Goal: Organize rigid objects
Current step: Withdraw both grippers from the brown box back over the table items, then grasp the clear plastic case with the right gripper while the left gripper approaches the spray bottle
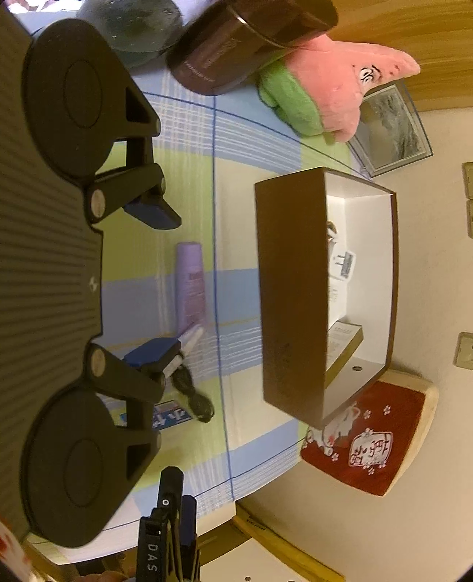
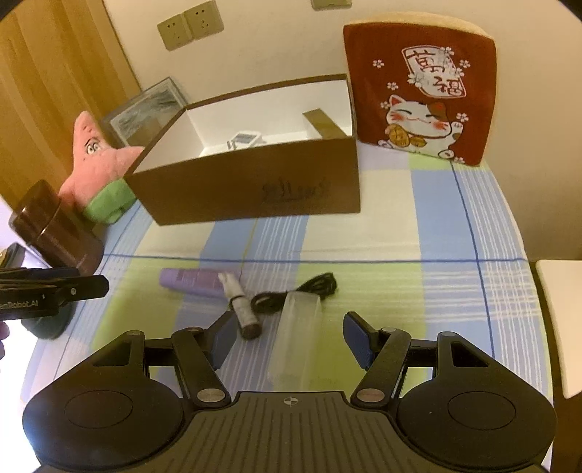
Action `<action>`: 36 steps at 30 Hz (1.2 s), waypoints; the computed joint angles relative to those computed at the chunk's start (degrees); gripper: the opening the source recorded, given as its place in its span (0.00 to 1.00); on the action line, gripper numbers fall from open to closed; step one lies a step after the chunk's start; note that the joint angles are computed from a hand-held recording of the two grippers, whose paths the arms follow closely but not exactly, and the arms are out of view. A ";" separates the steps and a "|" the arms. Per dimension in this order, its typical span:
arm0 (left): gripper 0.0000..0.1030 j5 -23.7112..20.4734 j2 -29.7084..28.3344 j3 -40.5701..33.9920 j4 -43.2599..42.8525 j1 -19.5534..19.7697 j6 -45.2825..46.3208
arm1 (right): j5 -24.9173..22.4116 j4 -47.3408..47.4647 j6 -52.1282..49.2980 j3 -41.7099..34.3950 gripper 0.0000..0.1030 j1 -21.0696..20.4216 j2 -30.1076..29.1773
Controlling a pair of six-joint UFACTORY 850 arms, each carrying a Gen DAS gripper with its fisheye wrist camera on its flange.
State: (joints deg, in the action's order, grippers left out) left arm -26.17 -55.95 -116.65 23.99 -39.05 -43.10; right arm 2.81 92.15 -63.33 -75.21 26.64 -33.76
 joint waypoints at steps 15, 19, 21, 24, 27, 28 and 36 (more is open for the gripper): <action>0.61 -1.03 1.64 4.58 0.55 -2.09 -1.24 | 0.85 25.70 -26.24 1.30 0.60 1.80 -0.53; 0.60 -1.53 1.43 4.56 0.77 -2.21 -1.57 | 1.30 35.49 -36.13 0.84 0.60 2.02 -1.18; 0.60 -1.66 1.29 4.47 0.60 -2.21 -1.74 | 1.49 38.39 -39.16 0.66 0.60 2.05 -1.43; 0.60 -1.87 0.87 3.99 -0.09 -2.32 -1.11 | 1.74 42.02 -42.96 0.26 0.60 2.11 -1.88; 0.61 -2.32 0.25 3.26 -0.91 -2.41 -0.29 | 2.13 43.63 -44.62 -0.36 0.60 2.19 -2.48; 0.60 -2.57 -0.03 2.89 -1.23 -2.44 -0.05 | 2.24 44.11 -45.18 -0.63 0.60 2.16 -2.72; 0.60 -3.97 -2.38 -0.47 -3.66 -2.32 2.50 | 4.08 38.69 -41.44 -3.52 0.60 2.17 -4.99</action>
